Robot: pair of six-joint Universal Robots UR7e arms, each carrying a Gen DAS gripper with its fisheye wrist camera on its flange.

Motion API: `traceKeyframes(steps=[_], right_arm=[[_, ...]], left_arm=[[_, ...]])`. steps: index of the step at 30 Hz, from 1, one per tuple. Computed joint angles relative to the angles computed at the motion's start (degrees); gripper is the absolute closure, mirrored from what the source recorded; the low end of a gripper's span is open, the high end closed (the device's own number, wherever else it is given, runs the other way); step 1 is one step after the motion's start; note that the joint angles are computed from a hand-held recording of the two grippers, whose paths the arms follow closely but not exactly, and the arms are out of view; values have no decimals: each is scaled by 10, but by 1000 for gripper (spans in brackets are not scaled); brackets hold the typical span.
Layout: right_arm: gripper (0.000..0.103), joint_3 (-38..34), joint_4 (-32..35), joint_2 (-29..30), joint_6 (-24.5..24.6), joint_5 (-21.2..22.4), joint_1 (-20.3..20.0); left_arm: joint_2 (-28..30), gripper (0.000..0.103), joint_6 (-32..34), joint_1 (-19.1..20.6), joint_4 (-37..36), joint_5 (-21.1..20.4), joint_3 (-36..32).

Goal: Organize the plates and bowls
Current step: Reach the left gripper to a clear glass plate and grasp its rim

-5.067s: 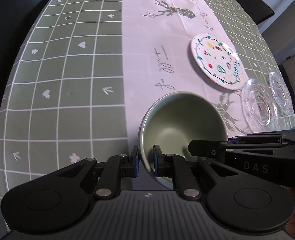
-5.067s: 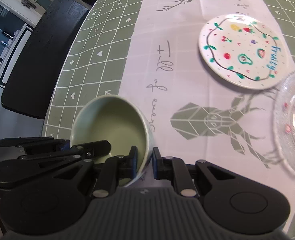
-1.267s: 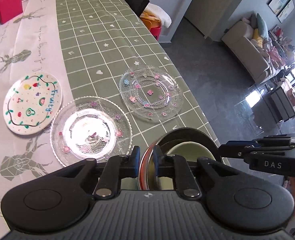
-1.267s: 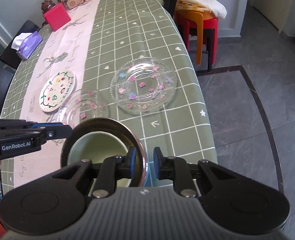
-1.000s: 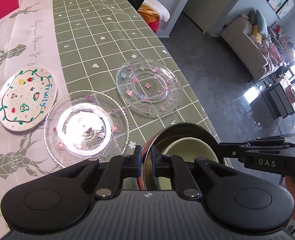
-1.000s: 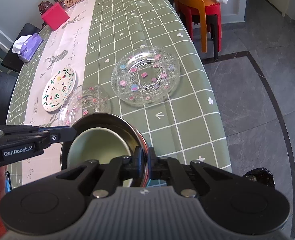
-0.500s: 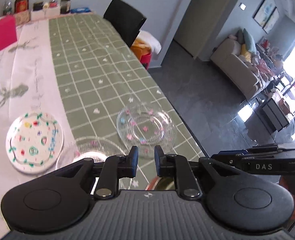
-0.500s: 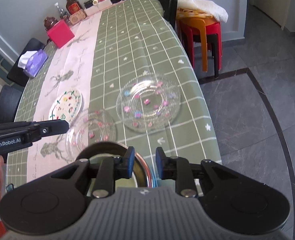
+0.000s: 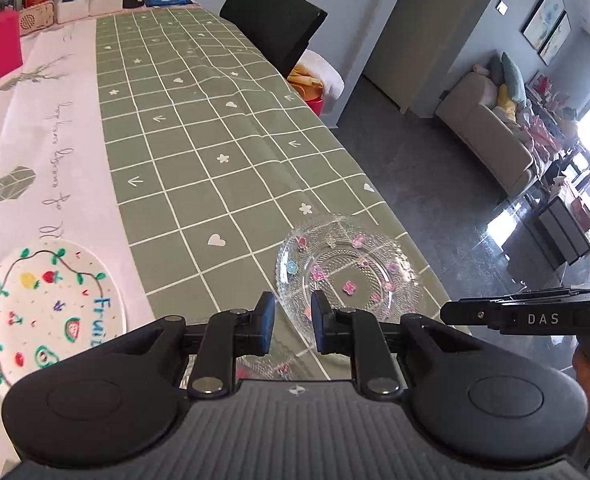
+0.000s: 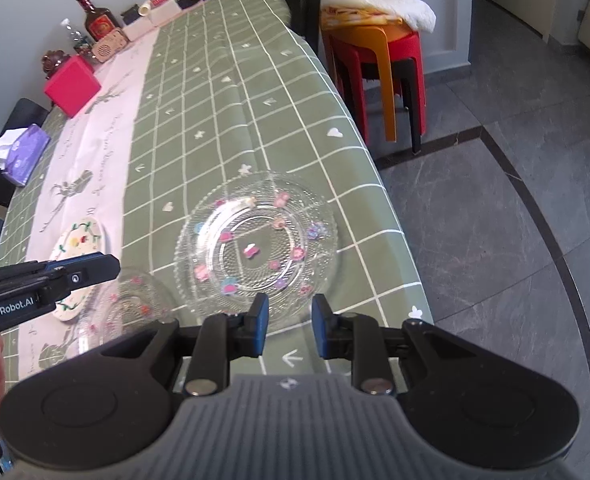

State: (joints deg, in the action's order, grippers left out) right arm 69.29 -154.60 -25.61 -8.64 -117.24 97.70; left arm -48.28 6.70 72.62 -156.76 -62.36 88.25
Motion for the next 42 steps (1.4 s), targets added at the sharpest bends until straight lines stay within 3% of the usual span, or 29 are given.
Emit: traceKeyframes(steps=[12, 21, 23, 26, 42], right_arm=[[80, -69, 25, 50, 20, 21, -28], [80, -68, 13, 50, 10, 43, -34], [81, -66, 7, 51, 5, 47, -35], [88, -61, -7, 52, -14, 37, -33], [89, -55, -30, 45, -23, 31, -21]], left_arm=[[53, 82, 17, 28, -13, -24, -43], [64, 82, 12, 42, -17, -53, -57], [63, 86, 9, 43, -19, -57, -55], [66, 87, 11, 38, -28, -46, -52], [45, 87, 16, 20, -52, -26, -26]])
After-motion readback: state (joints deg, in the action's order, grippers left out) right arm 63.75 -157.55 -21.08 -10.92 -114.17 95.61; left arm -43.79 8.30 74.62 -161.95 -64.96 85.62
